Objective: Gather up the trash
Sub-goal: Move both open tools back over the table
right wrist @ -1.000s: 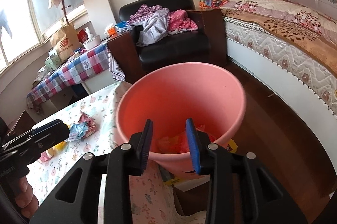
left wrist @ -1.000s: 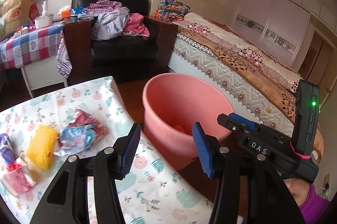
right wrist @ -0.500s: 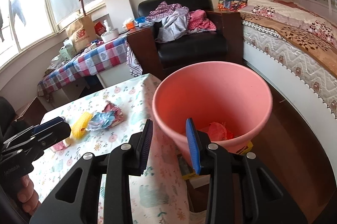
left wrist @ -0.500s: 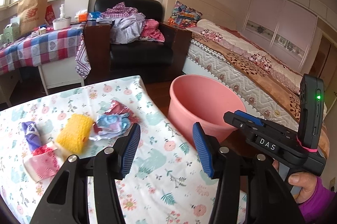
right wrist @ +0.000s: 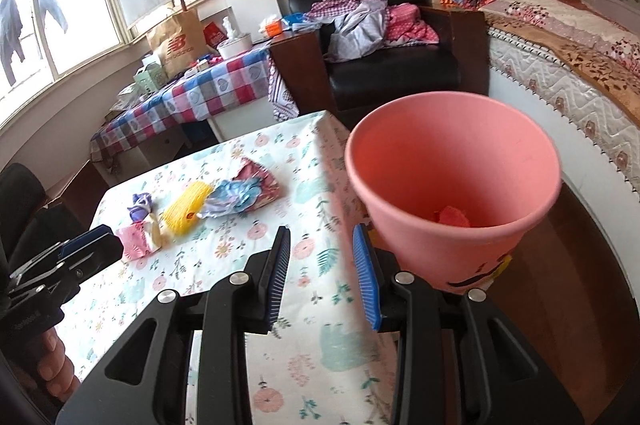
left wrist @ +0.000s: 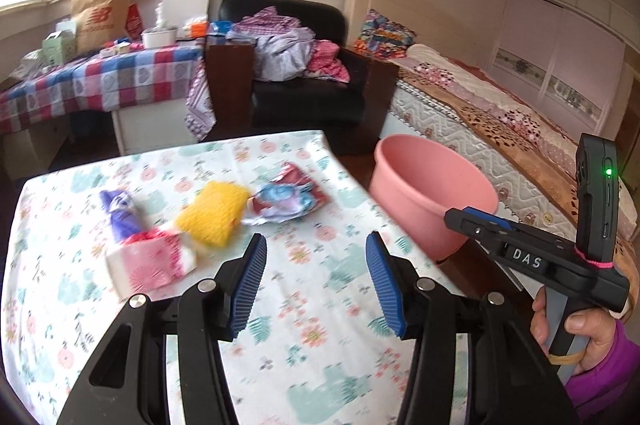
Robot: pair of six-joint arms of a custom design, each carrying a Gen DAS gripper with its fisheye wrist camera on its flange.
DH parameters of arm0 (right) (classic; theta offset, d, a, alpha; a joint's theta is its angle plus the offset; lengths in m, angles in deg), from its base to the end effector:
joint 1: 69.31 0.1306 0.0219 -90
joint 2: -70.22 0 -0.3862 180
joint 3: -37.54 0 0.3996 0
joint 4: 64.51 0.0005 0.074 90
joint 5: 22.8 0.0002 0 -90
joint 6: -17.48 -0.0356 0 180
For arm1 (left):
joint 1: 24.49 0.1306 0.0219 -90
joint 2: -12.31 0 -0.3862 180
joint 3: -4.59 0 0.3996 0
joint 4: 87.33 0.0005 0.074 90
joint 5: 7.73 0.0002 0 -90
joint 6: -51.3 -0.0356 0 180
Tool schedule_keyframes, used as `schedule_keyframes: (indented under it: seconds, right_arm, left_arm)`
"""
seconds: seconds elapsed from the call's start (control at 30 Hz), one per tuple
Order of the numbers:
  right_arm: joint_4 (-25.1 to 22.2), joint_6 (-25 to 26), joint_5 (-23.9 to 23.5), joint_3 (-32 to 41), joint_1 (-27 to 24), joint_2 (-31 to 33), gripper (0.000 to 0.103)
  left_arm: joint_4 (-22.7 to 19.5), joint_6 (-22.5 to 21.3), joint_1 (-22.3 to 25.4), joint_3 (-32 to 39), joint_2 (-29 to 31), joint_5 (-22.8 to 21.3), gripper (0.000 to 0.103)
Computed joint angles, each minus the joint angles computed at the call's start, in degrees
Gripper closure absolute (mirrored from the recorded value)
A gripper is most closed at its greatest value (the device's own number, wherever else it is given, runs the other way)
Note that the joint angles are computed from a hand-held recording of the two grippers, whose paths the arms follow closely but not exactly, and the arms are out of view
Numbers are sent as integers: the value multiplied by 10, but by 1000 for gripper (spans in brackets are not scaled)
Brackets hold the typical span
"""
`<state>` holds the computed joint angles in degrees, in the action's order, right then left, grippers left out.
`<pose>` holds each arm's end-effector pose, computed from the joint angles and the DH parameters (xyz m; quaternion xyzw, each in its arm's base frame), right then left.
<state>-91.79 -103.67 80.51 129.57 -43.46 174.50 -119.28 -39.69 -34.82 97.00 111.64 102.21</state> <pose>0.5360 0.2500 0.3508 0.0909 0.8952 0.1099 0.4222 0.5533 -0.1137 0.3959 0.1620 0.8768 -0.1903 0.4109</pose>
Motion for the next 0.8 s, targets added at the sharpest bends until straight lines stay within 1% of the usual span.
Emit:
schedule_keyframes:
  seconds: [0.27, 0.33, 0.43, 0.5, 0.6, 0.7, 0.8]
  right_arm:
    - [-9, 7, -40, 54, 8, 49, 70]
    - [-9, 12, -50, 62, 11, 58, 70]
    - [-21, 24, -63, 83, 14, 74, 70]
    - [-34, 37, -67, 102, 14, 86, 70]
    - [-39, 48, -70, 120, 12, 97, 70]
    - [-42, 57, -75, 137, 8, 107, 70]
    - [-49, 67, -76, 151, 5, 116, 70]
  left_arm:
    - [0, 13, 41, -15, -3, -21, 52]
    - [-4, 21, 56, -6, 5, -30, 52]
    - [-11, 36, 72, 15, 21, -44, 53]
    - [-20, 58, 84, 39, 39, -53, 53]
    - [-41, 89, 97, 82, 73, -62, 53]
    - [-84, 115, 104, 144, 122, -67, 53]
    - [-130, 129, 108, 201, 166, -69, 53]
